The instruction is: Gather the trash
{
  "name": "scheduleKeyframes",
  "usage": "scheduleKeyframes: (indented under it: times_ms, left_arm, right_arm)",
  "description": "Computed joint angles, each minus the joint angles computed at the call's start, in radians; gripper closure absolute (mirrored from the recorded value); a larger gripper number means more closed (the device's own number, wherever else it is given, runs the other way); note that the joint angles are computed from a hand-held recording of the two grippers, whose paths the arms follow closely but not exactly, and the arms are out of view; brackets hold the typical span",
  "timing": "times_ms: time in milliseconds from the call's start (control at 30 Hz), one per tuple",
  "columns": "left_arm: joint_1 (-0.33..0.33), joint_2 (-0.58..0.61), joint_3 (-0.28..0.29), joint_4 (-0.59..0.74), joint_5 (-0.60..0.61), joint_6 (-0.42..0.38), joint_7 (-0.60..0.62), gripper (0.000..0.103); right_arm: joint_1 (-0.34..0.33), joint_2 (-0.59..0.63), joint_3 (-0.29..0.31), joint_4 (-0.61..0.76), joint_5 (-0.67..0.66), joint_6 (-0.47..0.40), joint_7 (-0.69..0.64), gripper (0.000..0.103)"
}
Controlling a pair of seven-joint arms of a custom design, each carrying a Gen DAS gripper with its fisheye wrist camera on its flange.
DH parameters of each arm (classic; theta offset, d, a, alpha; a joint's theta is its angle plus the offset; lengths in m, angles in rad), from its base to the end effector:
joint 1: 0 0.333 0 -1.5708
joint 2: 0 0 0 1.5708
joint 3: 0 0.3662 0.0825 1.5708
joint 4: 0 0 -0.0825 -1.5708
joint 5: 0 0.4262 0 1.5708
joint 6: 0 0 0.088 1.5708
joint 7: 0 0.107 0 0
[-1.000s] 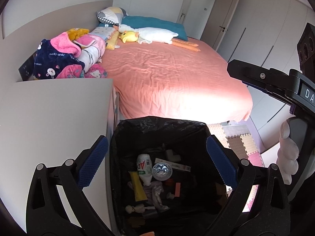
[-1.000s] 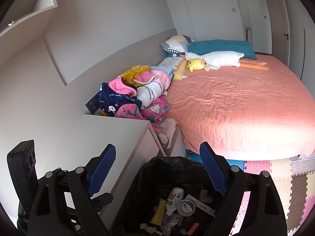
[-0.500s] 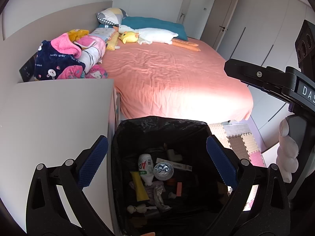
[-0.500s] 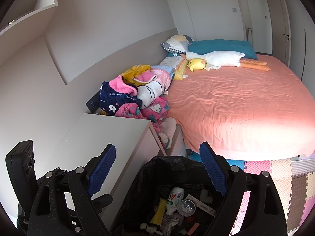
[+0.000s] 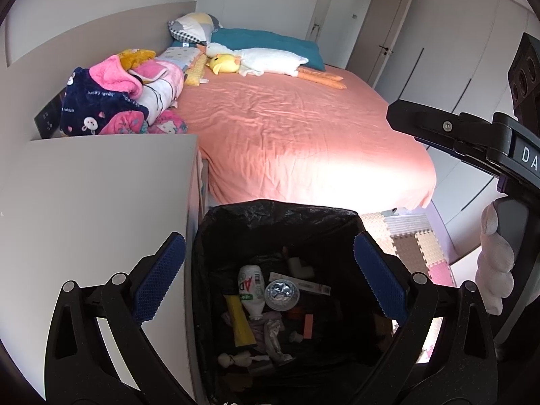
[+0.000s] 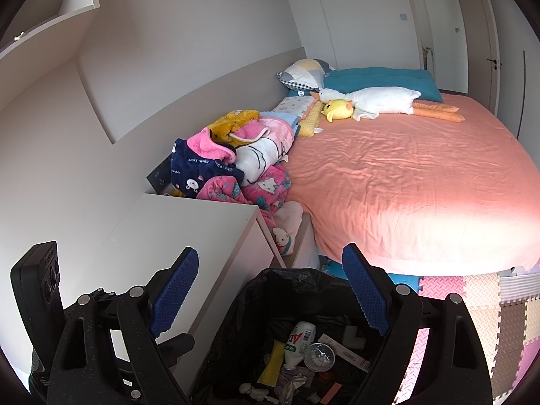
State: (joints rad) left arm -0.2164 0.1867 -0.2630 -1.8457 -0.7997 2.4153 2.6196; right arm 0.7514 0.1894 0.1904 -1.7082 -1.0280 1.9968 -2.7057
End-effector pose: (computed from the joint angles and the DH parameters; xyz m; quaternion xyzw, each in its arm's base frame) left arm 0.6144 -0.3111 0.5009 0.2608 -0.8901 0.3737 0.0072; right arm 0.4545 0.5187 0.5489 -0.3917 0.8055 -0.3113 0.3173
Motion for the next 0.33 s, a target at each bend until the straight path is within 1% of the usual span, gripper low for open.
scheduleKeyframes:
  times_ms: [133, 333]
  left_arm:
    - [-0.003, 0.007, 0.001, 0.007, 0.005, 0.010, -0.017, 0.007]
    - [-0.002, 0.015, 0.003, 0.019, 0.023, -0.004, -0.046, 0.007]
  right_arm:
    - [-0.003, 0.005, -0.002, 0.001, 0.001, 0.006, -0.001, 0.016]
    - [-0.008, -0.005, -0.002, -0.016, 0.002, 0.017, 0.004, 0.016]
